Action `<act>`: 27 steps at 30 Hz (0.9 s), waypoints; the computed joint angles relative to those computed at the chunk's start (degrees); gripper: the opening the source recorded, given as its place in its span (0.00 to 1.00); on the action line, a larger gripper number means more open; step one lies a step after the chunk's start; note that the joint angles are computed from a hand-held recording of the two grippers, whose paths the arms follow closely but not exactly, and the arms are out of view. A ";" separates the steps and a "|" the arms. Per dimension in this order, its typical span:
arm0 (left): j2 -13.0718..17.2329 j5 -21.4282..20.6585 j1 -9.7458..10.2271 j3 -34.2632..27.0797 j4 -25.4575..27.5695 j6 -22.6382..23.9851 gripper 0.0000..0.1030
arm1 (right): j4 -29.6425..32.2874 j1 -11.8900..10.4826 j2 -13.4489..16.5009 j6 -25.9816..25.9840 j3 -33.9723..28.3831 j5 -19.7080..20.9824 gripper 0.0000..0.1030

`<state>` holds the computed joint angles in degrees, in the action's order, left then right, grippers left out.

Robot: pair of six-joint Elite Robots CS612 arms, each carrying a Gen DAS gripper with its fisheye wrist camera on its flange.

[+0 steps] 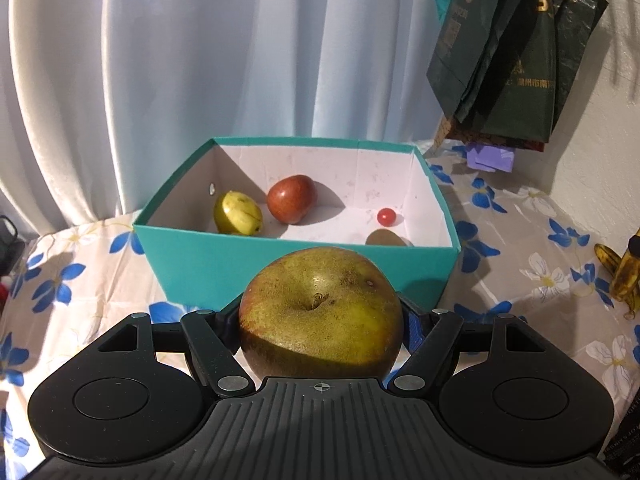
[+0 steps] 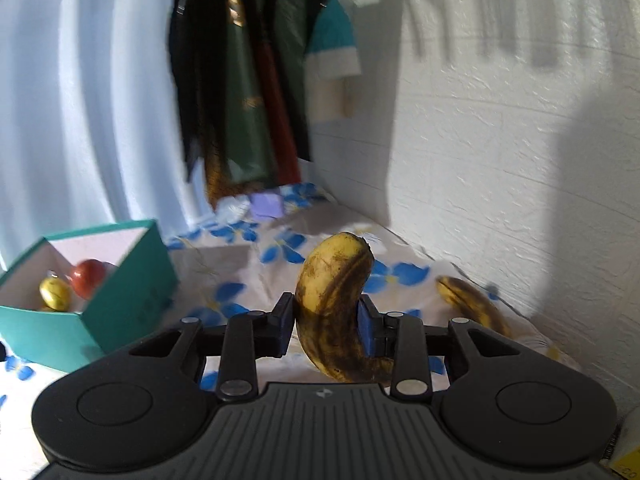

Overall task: Organize fruits
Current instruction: 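Carry the apple into the teal box and open the left tool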

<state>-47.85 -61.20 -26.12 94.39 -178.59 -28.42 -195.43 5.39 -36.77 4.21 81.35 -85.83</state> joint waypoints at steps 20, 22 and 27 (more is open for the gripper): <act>-0.09 4.90 1.92 -2.21 0.59 2.46 0.75 | -2.47 3.63 1.04 0.16 -4.32 12.16 0.31; 0.71 5.01 2.44 -3.58 0.38 3.21 0.75 | -2.31 3.88 1.19 0.07 -4.77 12.51 0.31; 3.01 4.42 3.51 -7.59 2.29 3.78 0.75 | -1.45 4.60 1.40 -0.71 -5.69 13.03 0.31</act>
